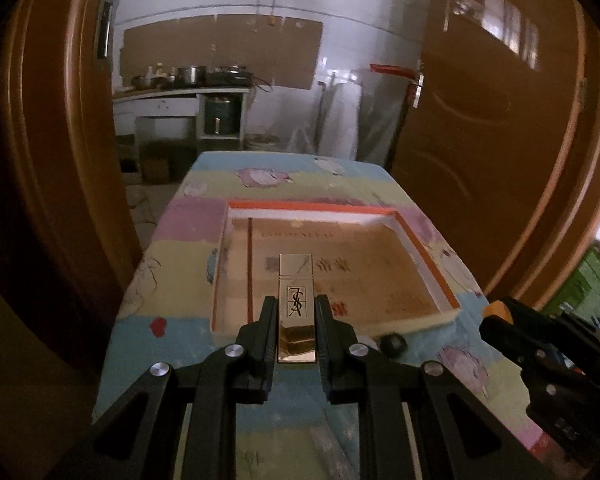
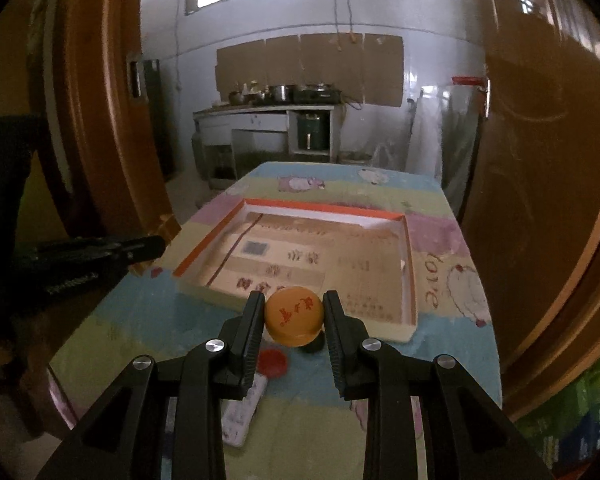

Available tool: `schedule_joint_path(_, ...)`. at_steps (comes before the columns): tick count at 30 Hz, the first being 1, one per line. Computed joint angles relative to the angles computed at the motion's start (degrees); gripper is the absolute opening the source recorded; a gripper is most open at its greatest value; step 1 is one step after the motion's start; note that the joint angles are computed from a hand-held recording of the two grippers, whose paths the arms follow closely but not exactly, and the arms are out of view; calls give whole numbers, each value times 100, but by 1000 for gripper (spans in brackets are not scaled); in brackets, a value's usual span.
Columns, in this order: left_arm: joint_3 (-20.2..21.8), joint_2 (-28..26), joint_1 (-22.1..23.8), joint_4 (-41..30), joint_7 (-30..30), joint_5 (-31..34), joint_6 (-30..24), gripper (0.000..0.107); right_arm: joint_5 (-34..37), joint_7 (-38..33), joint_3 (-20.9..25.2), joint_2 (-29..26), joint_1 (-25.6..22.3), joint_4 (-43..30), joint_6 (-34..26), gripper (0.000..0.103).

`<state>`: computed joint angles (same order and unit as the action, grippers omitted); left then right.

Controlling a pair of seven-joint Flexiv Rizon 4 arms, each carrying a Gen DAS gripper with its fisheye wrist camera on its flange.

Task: Organize rigid objects
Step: 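Carry the gold box and orange cap over the cardboard tray with both grippers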

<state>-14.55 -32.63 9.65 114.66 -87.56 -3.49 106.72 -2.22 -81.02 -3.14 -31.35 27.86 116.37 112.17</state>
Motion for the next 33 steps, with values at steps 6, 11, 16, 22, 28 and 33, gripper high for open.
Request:
schedule_joint_path(6,724,-227,-709,-592,81,-457,-299,18,-530,364,551,-285,-680,-655,-411,30)
schedule_joint_path(11,1203,-398,-1157,-1028,222,-753,-598,18,-903,657,788,-535,-981,-1161,-784,30)
schedule_joint_path(16,1762,-595,-1615,-1482,264,-972,-950,18,-1171,822,975,-765,-1183,-1599,-1131,30)
schedule_joint_path(22,2573,-891,-2200,-2039,16,-1038,-1271,18,-1361,871,1214,-1044,-1411,-2120,-1536,30)
schedule_joint_path(28,3210,-1297,-2580,-2695,-380,-866,-1634,18,-1398,782,1448,-1373,-1567,-2703,-1949,30)
schedule_joint_path(33,3202,-1537,-2476,-3132,-648,-655,-1938,18,-1344,647,1504,-1707,-1578,-3316,-2362,30)
